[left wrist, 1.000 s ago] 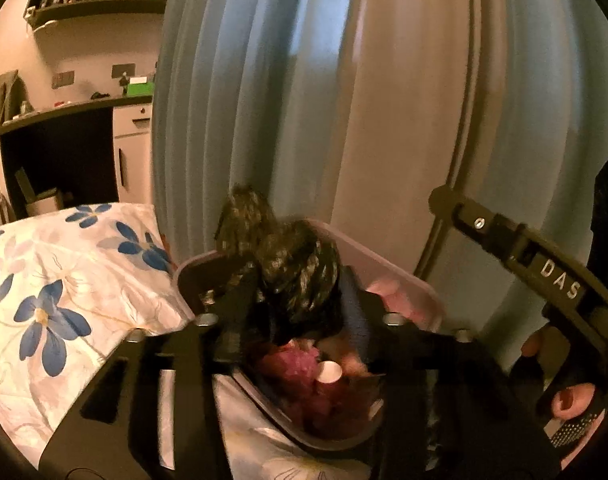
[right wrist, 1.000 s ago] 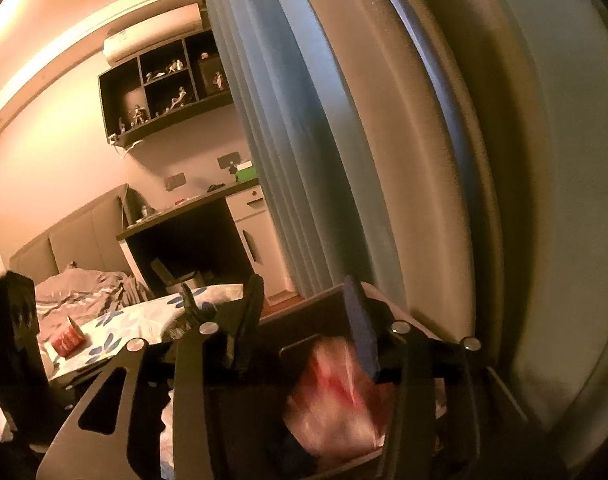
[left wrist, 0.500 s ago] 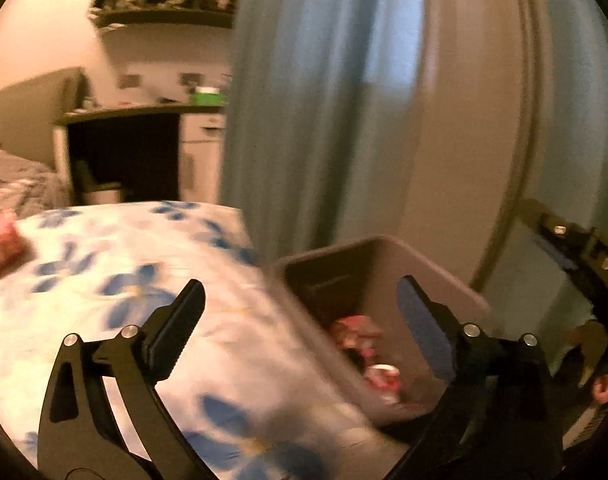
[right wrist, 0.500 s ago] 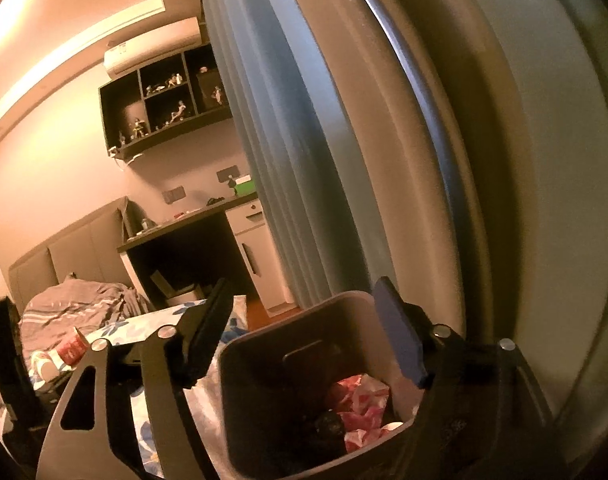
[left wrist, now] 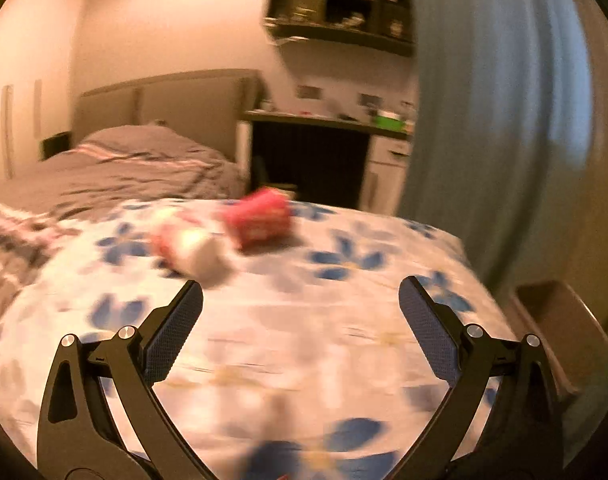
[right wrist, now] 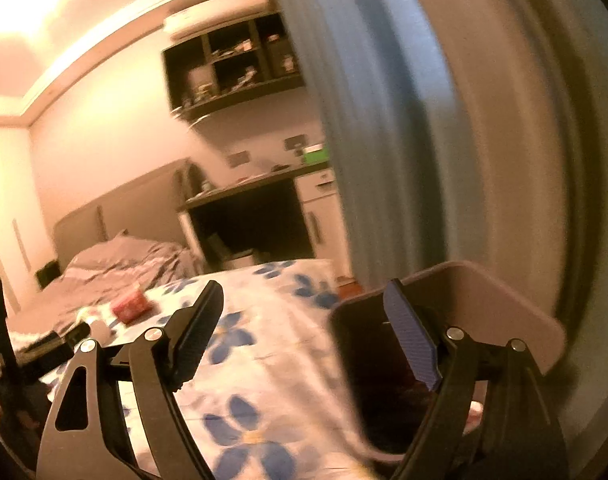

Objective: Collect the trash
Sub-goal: 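Move both open grippers back to the two paper cups on the bed, then grasp the white-and-orange cup with the left gripper while the right grasps the red cup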

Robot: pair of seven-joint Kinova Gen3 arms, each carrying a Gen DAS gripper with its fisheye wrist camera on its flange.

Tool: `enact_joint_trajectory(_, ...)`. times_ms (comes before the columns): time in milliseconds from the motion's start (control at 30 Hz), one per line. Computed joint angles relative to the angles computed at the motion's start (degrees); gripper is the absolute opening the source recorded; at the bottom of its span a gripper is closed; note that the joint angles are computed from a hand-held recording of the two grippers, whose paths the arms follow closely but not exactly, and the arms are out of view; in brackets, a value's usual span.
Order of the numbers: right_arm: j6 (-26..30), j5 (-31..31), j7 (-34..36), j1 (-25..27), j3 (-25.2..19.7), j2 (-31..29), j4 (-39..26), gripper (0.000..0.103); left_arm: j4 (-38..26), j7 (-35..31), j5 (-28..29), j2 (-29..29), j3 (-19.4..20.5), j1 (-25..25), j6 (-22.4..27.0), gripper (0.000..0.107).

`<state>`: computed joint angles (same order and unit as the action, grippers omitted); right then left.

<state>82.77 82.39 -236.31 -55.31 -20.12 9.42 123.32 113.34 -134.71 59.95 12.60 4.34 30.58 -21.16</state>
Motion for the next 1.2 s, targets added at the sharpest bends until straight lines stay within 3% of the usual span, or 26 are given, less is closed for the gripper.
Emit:
enact_joint_trajectory(267, -15.0, 10.1, 8.8, 4.6, 4.0, 4.8, -8.9, 0.087, 3.0, 0.7, 1.7, -3.6, -1.9, -6.9, 0.7, 0.097)
enact_joint_trajectory(467, -28.7, 14.1, 18.5, 10.3, 5.6, 11.1, -20.0, 0.088, 3.7, 2.0, 0.1, -4.5, -2.9, -11.5, 3.2, 0.097)
enact_joint_trajectory(533, -33.3, 13.4, 22.0, 12.6, 5.6, 12.9, -23.9, 0.088, 3.6, 2.7, -0.6, -4.3, -3.3, -12.6, 3.9, 0.097)
enact_joint_trajectory(767, -48.7, 1.9, 38.3, 15.7, 11.3, 19.7, -38.1, 0.088, 2.4, 6.3, -4.7, -2.8, -5.0, -14.3, 5.4, 0.097)
enact_joint_trajectory(900, -50.4, -1.3, 47.6, 24.1, 2.5, 25.1, -46.4, 0.087, 1.3, 8.8, -7.7, -1.6, -6.7, -14.2, 7.0, 0.097)
enact_joint_trajectory(1200, -47.3, -5.4, 68.6, 38.7, -21.4, 36.8, -61.3, 0.065, -1.1, 14.0, -13.8, 0.9, -10.0, -13.1, 9.8, 0.097)
